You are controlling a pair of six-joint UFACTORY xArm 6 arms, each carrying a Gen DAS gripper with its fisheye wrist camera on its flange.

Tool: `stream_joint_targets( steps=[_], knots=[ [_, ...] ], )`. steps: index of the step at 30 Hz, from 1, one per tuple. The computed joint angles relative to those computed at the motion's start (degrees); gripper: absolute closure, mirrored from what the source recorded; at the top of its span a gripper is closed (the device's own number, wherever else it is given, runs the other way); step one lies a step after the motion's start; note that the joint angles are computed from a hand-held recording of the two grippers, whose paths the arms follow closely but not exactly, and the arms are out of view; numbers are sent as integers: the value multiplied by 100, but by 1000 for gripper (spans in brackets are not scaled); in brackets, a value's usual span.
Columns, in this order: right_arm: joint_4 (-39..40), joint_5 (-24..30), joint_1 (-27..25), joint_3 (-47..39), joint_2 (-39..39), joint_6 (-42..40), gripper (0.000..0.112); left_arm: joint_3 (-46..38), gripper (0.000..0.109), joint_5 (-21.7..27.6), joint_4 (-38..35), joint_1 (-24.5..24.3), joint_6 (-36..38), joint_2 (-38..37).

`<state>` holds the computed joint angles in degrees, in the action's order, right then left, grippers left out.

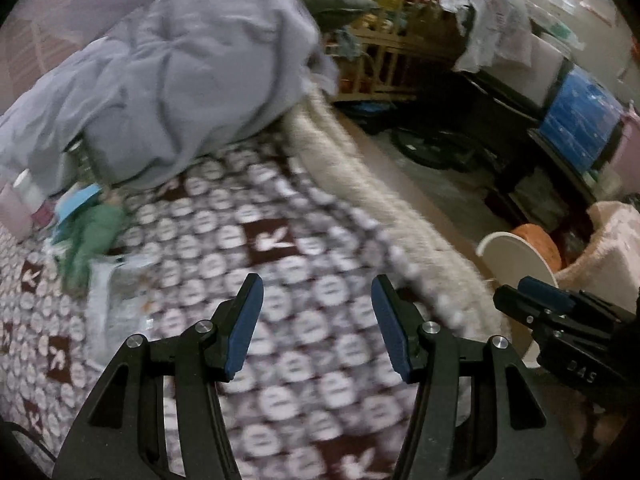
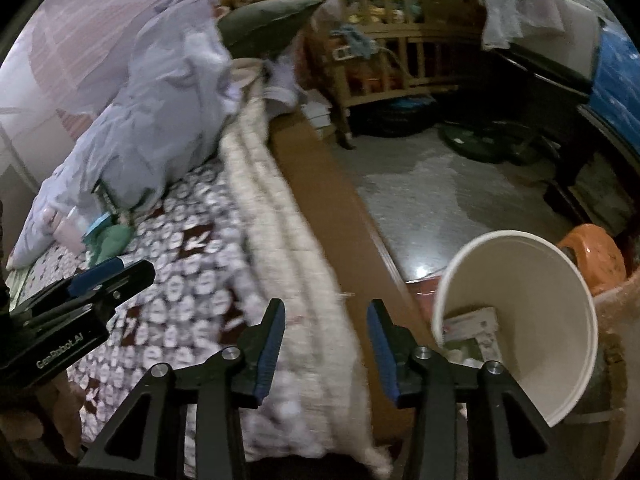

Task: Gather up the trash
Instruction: 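Move both tools from the bucket back to the trash pile, then grasp the white snack packet with the right gripper while the left grasps the green towel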

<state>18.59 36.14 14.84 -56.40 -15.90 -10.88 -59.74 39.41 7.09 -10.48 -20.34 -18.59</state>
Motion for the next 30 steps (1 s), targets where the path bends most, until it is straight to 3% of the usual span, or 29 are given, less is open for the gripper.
stream_joint_targets(
  steps=[9, 17, 21, 25, 30],
  knots=[
    [-41, 25, 847, -373, 375, 132, 63, 600, 54, 151, -196, 945, 334, -633],
    [-61, 129, 1569, -871, 977, 233, 53, 999, 54, 280, -573, 2233, 1071, -951],
    [110, 275, 1892, -1232, 1391, 217, 52, 1120, 54, 276, -853, 2866, 1456, -969],
    [540, 402, 2230, -1729, 1952, 77, 44, 1113, 54, 284, -1080, 3438, 1817, -909],
    [1084, 728, 2508, -2626, 2817, 58, 35, 1023, 54, 234, -1217, 3832, 2088, -767]
  ],
)
